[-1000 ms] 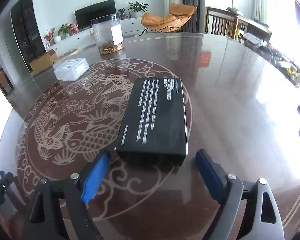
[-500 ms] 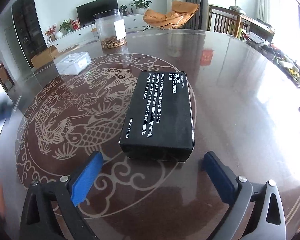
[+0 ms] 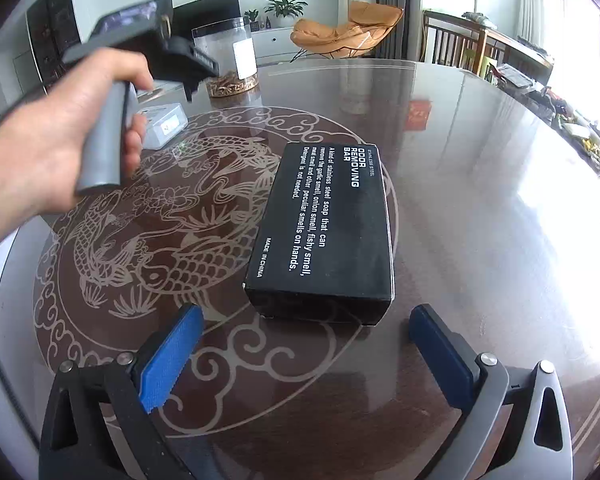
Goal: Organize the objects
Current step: 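Grasp and lift the clear plastic container with the left tool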
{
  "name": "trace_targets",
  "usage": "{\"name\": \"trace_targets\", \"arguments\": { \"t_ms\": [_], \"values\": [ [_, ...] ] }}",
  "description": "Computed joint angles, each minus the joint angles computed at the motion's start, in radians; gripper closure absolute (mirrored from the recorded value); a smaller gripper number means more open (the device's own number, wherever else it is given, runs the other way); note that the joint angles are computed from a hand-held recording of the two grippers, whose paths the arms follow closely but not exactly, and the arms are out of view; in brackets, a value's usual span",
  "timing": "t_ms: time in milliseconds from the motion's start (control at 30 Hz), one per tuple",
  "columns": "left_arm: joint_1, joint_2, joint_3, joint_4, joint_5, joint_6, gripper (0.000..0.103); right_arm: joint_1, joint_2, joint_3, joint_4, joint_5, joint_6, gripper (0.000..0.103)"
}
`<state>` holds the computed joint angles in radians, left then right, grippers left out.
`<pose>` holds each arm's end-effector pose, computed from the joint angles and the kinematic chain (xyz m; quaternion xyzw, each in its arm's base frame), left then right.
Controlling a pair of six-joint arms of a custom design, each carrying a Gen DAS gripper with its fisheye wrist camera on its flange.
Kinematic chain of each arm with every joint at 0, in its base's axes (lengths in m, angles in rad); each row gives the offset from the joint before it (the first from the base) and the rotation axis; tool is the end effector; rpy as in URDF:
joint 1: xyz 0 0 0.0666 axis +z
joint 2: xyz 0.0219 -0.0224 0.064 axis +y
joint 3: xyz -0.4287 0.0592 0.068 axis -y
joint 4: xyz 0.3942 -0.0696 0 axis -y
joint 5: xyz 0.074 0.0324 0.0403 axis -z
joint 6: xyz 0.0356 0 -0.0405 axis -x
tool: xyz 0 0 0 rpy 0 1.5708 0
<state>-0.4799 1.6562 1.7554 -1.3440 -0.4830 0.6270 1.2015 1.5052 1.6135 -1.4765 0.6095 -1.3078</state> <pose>0.4972 -0.2406 0.4909 -0.1091 0.9527 0.1179 0.2581 0.1905 0.4346 0.5043 0.0807 0.9461 -0.0011 0.3137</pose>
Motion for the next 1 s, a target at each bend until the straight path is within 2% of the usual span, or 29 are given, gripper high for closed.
{"name": "trace_targets", "arguments": {
  "t_ms": [133,267,300,367,400,500,600,700,833,933,1000],
  "values": [
    [0.036,-0.043,-0.078,0.04,0.061,0.016,0.0,-0.001,0.003,0.004,-0.003,-0.001,0.002,0.0],
    [0.082,-0.104,-0.165,0.12,0.117,0.008,0.0,-0.001,0.004,0.004,-0.004,-0.001,0.002,0.0],
    [0.091,-0.12,-0.188,0.148,0.136,-0.003,0.003,-0.001,0.004,0.005,-0.005,-0.001,0.002,0.0],
    [0.093,-0.157,-0.233,0.209,0.128,-0.044,0.035,0.0,0.005,0.006,-0.009,-0.001,0.002,0.0],
    [0.09,-0.174,-0.252,0.233,0.121,-0.078,0.04,0.0,0.006,0.007,-0.01,-0.002,0.002,0.0],
    [0.068,-0.225,-0.313,0.276,0.107,-0.171,0.04,0.0,0.01,0.013,-0.02,-0.003,0.001,0.0],
    [0.04,-0.308,-0.402,0.319,0.139,-0.238,0.04,0.0,0.011,0.013,-0.024,-0.003,0.002,0.0],
    [-0.002,-0.435,-0.509,0.321,0.185,-0.303,0.04,-0.002,0.01,0.011,-0.017,-0.004,0.005,0.0],
    [-0.069,-0.62,-0.639,0.294,0.181,-0.36,0.04,-0.002,0.009,0.01,-0.017,-0.004,0.004,0.0],
    [-0.101,-0.741,-0.697,0.233,0.188,-0.343,0.039,-0.003,0.009,0.01,-0.016,-0.004,0.005,0.0],
    [-0.082,-0.786,-0.711,0.198,0.206,-0.315,0.038,-0.003,0.009,0.01,-0.016,-0.004,0.005,0.0]
  ]
}}
